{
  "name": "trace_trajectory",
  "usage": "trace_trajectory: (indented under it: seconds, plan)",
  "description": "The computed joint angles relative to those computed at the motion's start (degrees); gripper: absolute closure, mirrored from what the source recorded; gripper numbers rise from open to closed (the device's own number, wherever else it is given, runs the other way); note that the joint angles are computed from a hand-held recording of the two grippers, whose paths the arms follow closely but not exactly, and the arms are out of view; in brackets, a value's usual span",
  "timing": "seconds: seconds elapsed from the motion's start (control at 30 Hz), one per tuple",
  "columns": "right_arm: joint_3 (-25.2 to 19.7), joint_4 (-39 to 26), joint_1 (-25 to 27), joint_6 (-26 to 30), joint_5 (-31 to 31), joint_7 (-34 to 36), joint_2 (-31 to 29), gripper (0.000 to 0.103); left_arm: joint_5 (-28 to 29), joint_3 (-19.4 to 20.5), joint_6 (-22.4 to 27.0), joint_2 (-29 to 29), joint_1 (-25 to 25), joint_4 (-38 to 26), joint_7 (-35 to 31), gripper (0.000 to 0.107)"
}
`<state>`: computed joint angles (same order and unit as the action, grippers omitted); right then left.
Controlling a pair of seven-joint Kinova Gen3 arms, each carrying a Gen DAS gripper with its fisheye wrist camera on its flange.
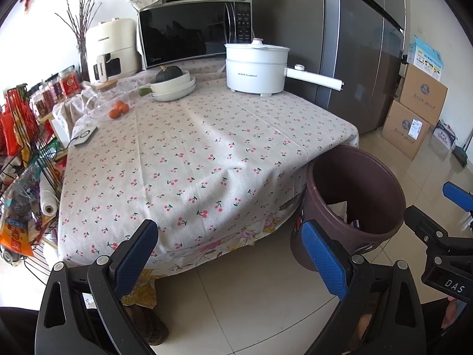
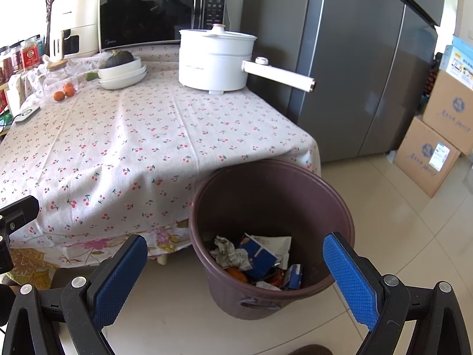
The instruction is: Collect trash
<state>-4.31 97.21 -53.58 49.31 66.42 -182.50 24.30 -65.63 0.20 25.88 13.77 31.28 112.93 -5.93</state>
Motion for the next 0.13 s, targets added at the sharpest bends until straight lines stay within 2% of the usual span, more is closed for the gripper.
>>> trace_trajectory:
  seconds: [0.13]
  plan:
    - [0.0,0.0,0.0,0.1,0.1,0.0,0.0,0.005,6.0,1.1,-1.4,-0.2,-2.5,-0.8,-6.5,0.008]
